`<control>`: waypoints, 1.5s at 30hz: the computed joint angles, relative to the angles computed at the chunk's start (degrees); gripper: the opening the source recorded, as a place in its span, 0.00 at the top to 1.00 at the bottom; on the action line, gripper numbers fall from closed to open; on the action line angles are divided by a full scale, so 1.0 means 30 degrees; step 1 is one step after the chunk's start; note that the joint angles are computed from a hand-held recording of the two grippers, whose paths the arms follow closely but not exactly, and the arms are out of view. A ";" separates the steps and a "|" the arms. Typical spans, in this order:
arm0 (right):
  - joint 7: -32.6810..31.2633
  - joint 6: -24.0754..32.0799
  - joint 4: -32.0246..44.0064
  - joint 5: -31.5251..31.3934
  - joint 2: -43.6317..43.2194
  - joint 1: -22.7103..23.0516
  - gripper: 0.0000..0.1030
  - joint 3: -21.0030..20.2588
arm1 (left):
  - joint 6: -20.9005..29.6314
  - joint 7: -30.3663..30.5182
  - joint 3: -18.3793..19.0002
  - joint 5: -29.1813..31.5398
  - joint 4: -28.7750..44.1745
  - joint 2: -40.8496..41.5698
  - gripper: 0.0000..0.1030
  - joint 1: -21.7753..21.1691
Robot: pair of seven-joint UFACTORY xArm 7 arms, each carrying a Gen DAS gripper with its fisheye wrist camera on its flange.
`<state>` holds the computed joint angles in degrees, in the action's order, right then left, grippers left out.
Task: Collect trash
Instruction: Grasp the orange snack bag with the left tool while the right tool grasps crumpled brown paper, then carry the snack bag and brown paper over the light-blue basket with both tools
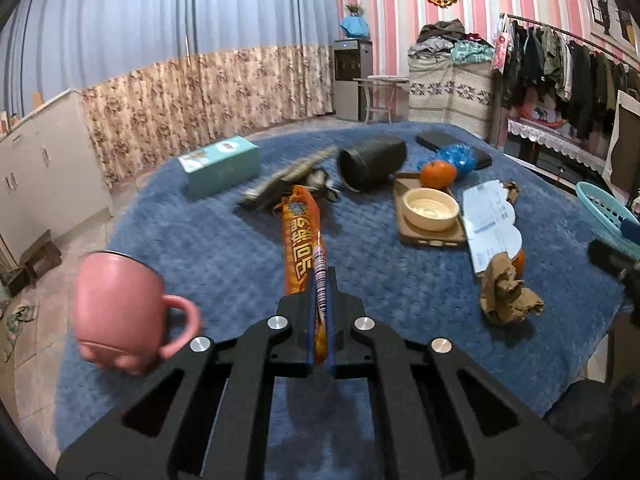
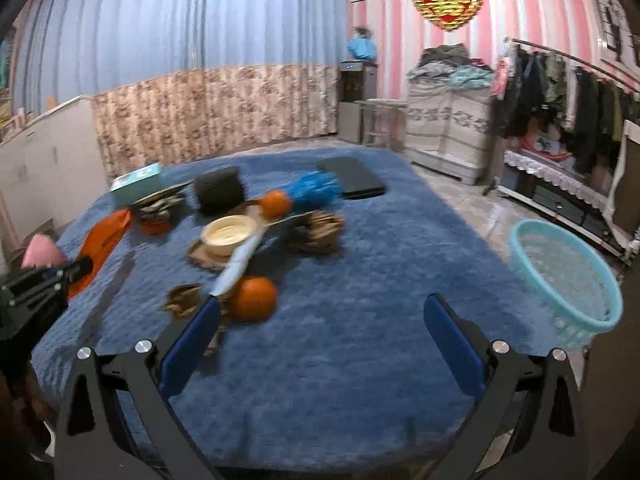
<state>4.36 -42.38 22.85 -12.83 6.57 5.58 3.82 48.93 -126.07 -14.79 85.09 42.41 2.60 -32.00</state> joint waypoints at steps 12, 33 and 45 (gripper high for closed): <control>-0.2504 0.2753 0.1576 0.3311 0.1321 0.2940 0.06 0.1007 | -0.0127 -0.0335 -0.0640 -0.0341 -0.2641 -0.2708 0.98 0.0577; 0.4705 0.2369 0.2394 -0.6715 0.0541 -0.2262 0.61 0.0552 | 0.0272 0.1604 -0.0742 0.0907 0.0558 -0.1254 0.98 0.0203; 1.0126 0.2606 0.7408 -1.1480 0.1192 -0.6793 0.61 -0.1907 | 0.0154 0.5022 0.0321 0.3533 0.8284 0.3543 0.99 -0.1350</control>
<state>34.74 -34.56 45.08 -47.27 10.15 -14.80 -1.91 49.39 -111.00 -13.83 95.69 67.26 13.23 -36.05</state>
